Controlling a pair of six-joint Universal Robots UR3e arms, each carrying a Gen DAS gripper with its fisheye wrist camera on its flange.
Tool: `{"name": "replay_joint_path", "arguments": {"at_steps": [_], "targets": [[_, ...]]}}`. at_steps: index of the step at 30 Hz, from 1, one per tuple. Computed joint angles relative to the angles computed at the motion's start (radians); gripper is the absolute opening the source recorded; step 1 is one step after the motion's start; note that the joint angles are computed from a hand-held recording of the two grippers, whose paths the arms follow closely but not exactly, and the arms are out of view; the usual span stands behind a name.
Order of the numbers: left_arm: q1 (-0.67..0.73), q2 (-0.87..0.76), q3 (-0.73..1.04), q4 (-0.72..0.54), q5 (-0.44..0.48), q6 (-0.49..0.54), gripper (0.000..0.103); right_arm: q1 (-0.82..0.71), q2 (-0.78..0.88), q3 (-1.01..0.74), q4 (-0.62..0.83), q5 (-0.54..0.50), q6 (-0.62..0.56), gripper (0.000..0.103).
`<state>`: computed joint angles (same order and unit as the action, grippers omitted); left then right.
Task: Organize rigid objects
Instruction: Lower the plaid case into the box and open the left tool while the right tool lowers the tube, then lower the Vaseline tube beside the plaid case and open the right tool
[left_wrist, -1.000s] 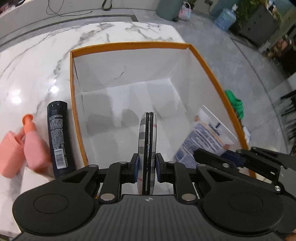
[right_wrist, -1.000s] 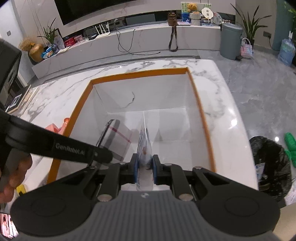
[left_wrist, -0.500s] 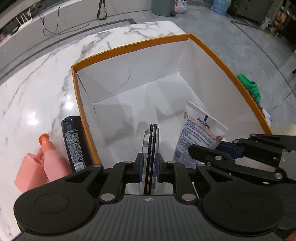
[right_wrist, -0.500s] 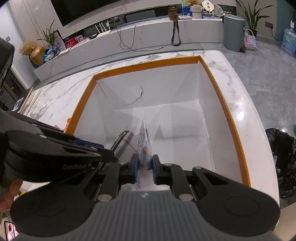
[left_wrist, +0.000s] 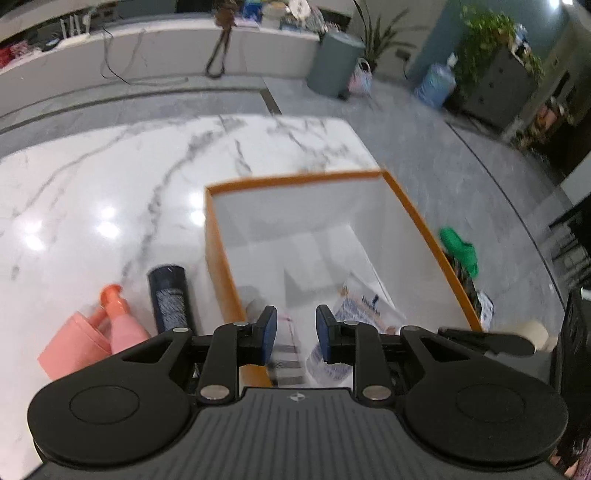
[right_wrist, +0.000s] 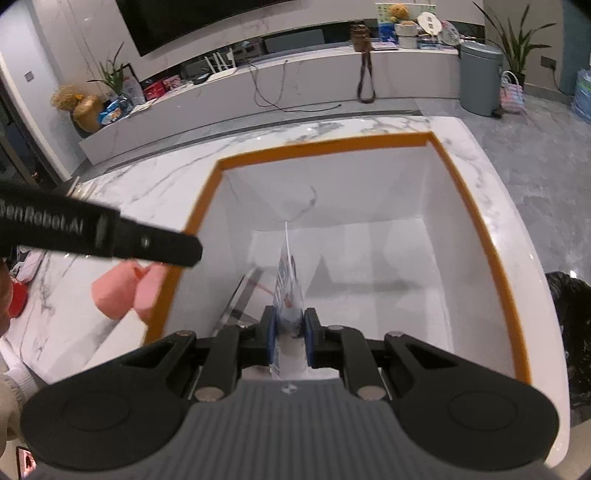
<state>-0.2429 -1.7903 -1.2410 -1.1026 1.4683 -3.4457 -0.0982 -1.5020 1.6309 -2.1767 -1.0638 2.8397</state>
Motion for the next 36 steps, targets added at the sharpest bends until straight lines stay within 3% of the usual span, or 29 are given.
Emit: {"name": "replay_joint_path", "arguments": {"at_steps": [5,15,19,25,29,36], "targets": [[0.015,0.004,-0.032,0.012,0.017,-0.029,0.029,0.051,0.023,-0.016,-0.060,-0.033,0.028,0.014],[0.025,-0.003,-0.126,0.039,0.010,-0.013,0.029,0.079,0.042,-0.054,-0.022,-0.047,-0.003,0.013],[0.022,-0.003,-0.144,0.056,0.000,-0.011,0.029,0.054,0.027,-0.088,0.053,-0.095,-0.057,0.014],[0.004,-0.020,-0.132,0.058,0.029,-0.006,0.028,0.032,0.090,-0.222,0.310,-0.129,-0.164,0.014],[-0.003,-0.023,-0.132,0.055,0.038,-0.006,0.026,0.044,0.139,-0.250,0.280,-0.118,-0.126,0.014],[0.008,-0.032,-0.137,0.067,0.030,-0.009,0.026,0.087,0.325,-0.376,0.239,-0.132,0.046,0.014]]}}
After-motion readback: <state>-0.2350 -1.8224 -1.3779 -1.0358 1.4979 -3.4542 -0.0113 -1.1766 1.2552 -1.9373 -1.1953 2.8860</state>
